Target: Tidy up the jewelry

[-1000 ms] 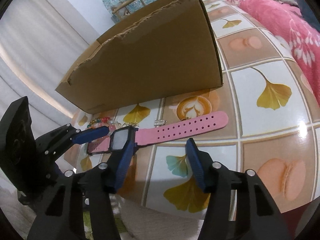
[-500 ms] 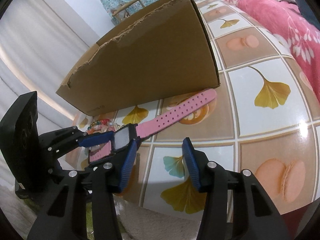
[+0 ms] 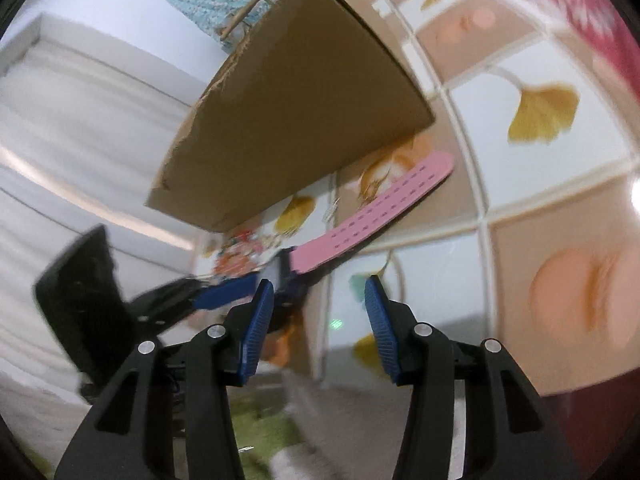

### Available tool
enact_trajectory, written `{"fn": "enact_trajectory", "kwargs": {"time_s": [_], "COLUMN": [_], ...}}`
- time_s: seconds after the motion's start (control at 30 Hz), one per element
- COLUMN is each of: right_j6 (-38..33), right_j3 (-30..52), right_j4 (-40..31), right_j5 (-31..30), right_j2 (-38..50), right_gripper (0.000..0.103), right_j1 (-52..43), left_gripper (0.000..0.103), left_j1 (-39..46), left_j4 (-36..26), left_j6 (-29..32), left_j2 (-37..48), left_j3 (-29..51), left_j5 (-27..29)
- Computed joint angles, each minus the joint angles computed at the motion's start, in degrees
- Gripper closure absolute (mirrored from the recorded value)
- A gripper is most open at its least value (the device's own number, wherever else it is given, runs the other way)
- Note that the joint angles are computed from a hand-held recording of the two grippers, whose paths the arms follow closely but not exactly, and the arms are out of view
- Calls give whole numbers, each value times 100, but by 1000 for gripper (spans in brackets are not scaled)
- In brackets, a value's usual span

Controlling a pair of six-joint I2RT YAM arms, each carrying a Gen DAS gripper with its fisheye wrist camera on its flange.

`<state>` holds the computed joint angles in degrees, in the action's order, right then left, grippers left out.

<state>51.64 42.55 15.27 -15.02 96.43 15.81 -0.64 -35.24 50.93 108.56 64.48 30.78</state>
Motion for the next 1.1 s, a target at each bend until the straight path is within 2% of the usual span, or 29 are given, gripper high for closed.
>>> {"fn": "enact_trajectory", "kwargs": {"time_s": [0.1, 0.33, 0.6, 0.67, 0.83, 0.97, 1.1], "right_j6": [404, 1093, 1784, 2065, 2481, 2806, 3271], "right_j3": [-13, 213, 357, 303, 217, 185, 74], "right_j4": [399, 747, 810, 1056, 1081, 1048, 1247], "right_j5": [-444, -855, -929, -945, -806, -875, -1038], "right_j2": [243, 639, 893, 970, 910, 871, 884], "right_gripper": [56, 57, 81, 84, 85, 85, 86], "right_j1": [44, 143, 108, 134, 214, 185, 95], "left_gripper": [63, 63, 62, 62, 62, 58, 56], "left_j1": [171, 492, 712, 696, 663, 628, 620], "left_j4": [-477, -1324, -1851, -1704, -1403, -958, -248], "left_j6": [129, 629, 1478, 1540, 1580, 1619, 1738], "left_j2": [249, 748, 842, 751, 552, 260, -279], "left_j3": [246, 782, 920, 799, 550, 159, -506], "left_j5": [301, 851, 1043, 1017, 975, 896, 748]}}
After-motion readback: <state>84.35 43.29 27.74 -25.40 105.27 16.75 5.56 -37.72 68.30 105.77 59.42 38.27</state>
